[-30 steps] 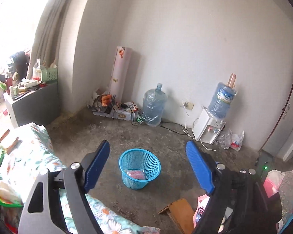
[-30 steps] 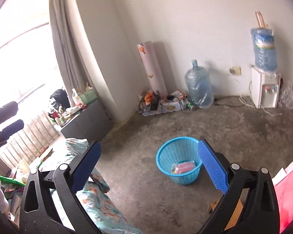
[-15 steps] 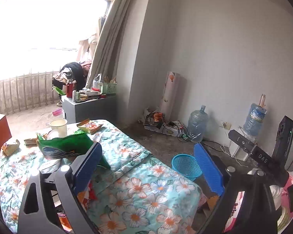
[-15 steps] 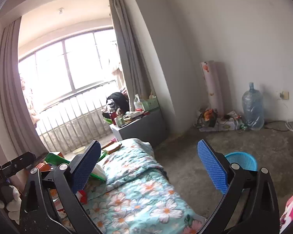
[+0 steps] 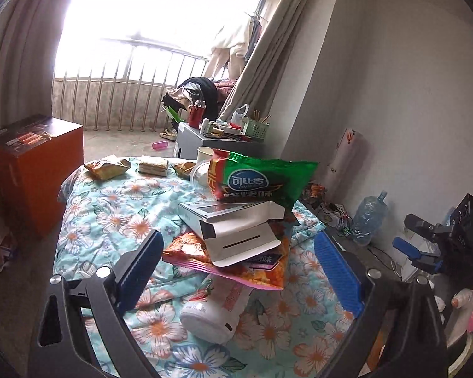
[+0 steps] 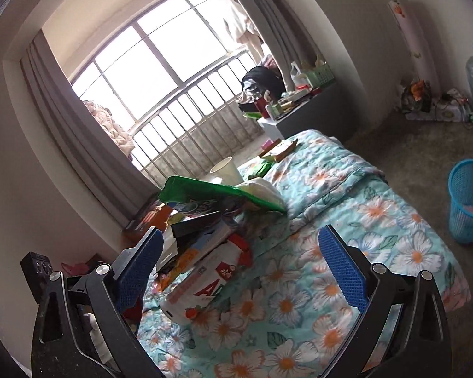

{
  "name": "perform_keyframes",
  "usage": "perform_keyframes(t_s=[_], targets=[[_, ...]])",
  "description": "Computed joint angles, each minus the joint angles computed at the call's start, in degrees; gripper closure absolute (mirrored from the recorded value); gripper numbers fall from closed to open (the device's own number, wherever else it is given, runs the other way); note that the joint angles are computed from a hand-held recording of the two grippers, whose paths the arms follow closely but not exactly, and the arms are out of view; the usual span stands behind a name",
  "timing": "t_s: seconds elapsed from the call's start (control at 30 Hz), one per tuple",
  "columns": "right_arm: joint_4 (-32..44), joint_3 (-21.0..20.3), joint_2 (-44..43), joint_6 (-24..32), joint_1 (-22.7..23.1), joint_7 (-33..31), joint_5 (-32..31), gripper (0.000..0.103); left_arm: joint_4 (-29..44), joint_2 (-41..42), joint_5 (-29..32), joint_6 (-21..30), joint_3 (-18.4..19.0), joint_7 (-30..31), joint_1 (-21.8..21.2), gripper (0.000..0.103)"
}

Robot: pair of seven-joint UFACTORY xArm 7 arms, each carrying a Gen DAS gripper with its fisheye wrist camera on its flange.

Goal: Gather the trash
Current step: 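Turn both open grippers back toward the trash pile on the bed, then move both grippers down toward the trash pile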

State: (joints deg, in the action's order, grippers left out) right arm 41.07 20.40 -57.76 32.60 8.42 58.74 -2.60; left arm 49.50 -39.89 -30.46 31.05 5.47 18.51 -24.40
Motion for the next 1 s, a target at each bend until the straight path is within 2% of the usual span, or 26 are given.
perform_keyframes(t_s=[0.1,0.33,0.67,1.0], targets=[[1.18,-0.29,2.71,0.71,2.04,-0.23,1.56,0.011,-1.86,-0.60,-0.49,0.45,0.52,-0.19,0.05,0.009],[2.12,-2.79,9.25,-2.99,6.96,-0.82,5.67,0.021,-1.06,1.49,-4.56,1.06,3.13,1.77,-1.58,0.009],[6.53,-4.61,14.68,-2.35,8.30,-3.98,5.77,0.021,1.53,4.19,-10.59,-0.28,3.69,3.73,-1.91,0.009],[9.20,-5.89,17.69,-2.00,7.59,-7.71,5.29,0.021,2.99,5.81,-10.19,0.85,2.19,2.03,0.95,0.009]])
